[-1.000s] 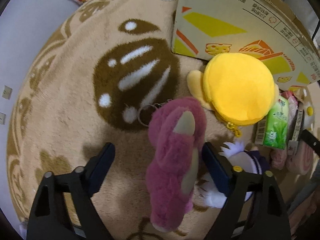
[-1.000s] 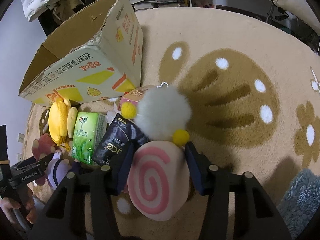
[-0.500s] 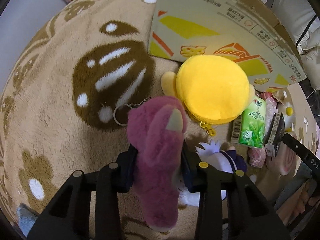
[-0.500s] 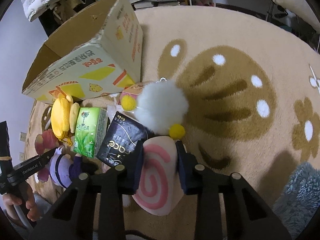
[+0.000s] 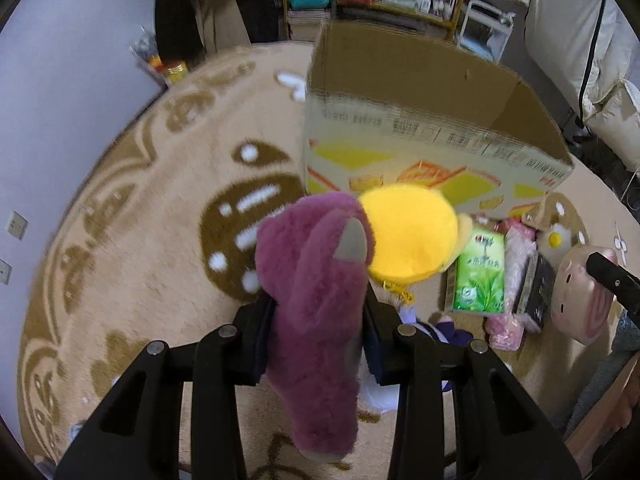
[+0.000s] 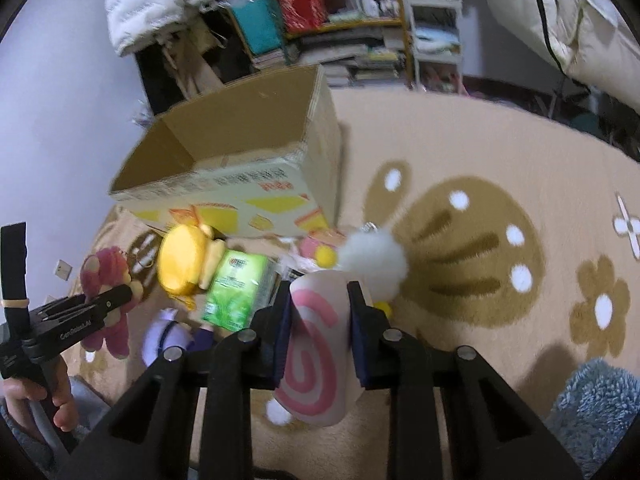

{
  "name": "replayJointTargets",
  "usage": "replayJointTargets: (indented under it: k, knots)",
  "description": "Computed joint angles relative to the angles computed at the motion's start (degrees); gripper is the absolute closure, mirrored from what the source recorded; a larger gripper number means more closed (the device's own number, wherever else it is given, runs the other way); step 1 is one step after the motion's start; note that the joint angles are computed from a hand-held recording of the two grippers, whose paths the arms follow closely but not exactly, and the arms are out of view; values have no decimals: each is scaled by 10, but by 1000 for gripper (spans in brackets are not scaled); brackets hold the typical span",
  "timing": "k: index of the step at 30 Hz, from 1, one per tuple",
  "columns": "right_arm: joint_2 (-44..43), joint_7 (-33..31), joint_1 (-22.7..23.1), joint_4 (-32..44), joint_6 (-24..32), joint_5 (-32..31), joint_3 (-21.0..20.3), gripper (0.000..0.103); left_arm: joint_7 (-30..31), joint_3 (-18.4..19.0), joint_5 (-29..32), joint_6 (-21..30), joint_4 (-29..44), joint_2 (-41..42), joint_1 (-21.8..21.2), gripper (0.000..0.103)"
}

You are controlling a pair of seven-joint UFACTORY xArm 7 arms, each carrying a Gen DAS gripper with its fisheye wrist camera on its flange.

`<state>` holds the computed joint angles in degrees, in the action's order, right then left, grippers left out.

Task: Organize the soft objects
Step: 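Lift the swirl cushion and pink bear and carry both over the cardboard box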

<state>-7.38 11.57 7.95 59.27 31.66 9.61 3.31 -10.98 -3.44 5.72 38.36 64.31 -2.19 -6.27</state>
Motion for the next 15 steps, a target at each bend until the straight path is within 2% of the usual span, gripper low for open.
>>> replayJointTargets:
  k: [6, 15]
  knots:
    - [-26, -83, 22, -24, -63, 65, -11, 77, -49, -7, 53, -43, -35, -48, 5, 67]
    - [-59, -183, 67, -53, -159, 142, -28, 77, -68, -21, 96, -98, -57, -86, 16, 67]
